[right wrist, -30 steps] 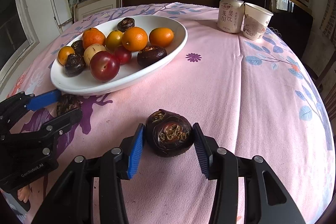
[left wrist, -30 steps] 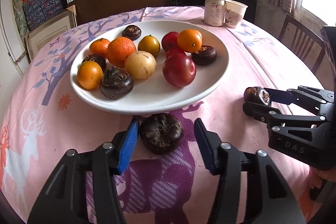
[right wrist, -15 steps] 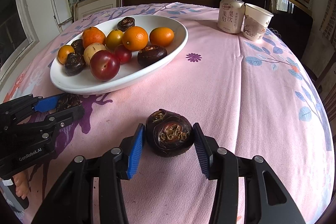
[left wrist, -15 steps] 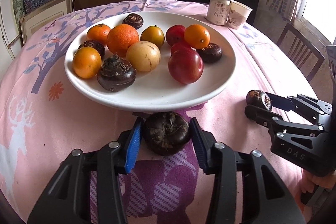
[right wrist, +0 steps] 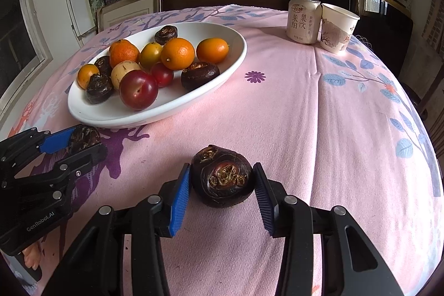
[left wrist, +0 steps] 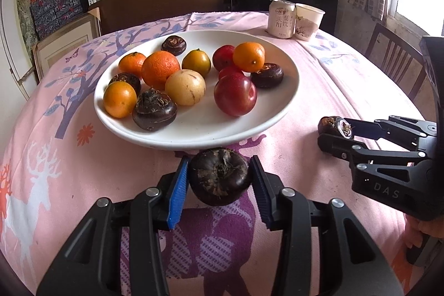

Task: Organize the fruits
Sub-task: 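Release the water chestnut into the plate with the left tool while the right tool releases its chestnut there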

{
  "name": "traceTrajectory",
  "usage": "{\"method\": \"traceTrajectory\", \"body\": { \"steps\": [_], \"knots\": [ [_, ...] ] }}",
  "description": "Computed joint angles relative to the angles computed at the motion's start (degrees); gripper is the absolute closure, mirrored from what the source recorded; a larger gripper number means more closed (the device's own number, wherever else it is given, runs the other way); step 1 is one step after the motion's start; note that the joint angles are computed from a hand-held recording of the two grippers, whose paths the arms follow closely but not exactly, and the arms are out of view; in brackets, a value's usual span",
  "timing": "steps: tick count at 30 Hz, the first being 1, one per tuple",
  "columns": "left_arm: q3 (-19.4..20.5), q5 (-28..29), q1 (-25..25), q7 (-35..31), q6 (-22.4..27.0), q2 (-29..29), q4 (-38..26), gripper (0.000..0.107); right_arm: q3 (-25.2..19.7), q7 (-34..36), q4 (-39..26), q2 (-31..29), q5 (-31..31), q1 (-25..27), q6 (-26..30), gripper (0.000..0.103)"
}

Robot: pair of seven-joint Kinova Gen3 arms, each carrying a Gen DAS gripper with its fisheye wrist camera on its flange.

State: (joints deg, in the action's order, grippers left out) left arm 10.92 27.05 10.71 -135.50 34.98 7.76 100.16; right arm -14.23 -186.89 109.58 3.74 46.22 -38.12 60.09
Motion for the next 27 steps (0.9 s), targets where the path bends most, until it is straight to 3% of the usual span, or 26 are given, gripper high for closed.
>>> {"method": "traceTrajectory", "body": {
  "steps": [5, 11, 14, 17, 19, 22, 24, 25, 27],
  "knots": [
    [-0.1, 2.0, 0.1, -2.5, -5.1, -3.7, 4.3, 0.065, -1.4, -4.0, 1.1, -1.1, 2.3, -1.8, 1.4, 0.058],
    [-3.2, 12.9, -0.1, -12.6, -7.4, -8.9, 8.6, 0.065, -5.6, -14.7, 5.1, -5.1, 7.8, -4.4, 4.0, 0.058],
    [-4.5, 12.4, 0.5, -10.3, -3.7, -7.1, 3.8, 0.065, -5.6, -13.5, 3.8, -6.6, 10.1, -2.3, 2.8, 0.058],
    [-10.6, 8.6, 7.4, -3.3, -1.7, -2.5, -3.3, 0.065, -2.8, -7.4, -0.7, -4.8, 10.4, 0.9, 0.4, 0.059],
    [-12.7, 6.7, 9.5, 1.3, 0.4, 1.1, -8.2, 0.065, -0.5, -5.1, -3.4, -3.1, 10.1, 3.5, -3.1, 0.059],
    [-7.8, 1.7, 6.2, 7.7, 0.9, 4.8, -12.5, 0.064, 2.1, -5.2, -4.5, -1.3, 10.3, 6.9, -10.1, 0.058],
    [-2.8, -1.3, 2.3, 11.1, -2.1, 5.4, -12.0, 0.043, 3.1, -8.7, -3.8, -0.5, 12.4, 7.3, -12.3, 0.048],
    [-1.0, -2.0, 0.8, 11.9, -3.6, 5.3, -11.2, 0.027, 3.3, -10.3, -3.2, -0.6, 13.1, 6.9, -12.2, 0.042],
    [0.1, -2.8, -0.2, 11.6, -5.0, 5.1, -10.2, 0.023, 2.4, -10.6, -2.7, -0.4, 14.0, 6.9, -11.2, 0.042]
  ]
}}
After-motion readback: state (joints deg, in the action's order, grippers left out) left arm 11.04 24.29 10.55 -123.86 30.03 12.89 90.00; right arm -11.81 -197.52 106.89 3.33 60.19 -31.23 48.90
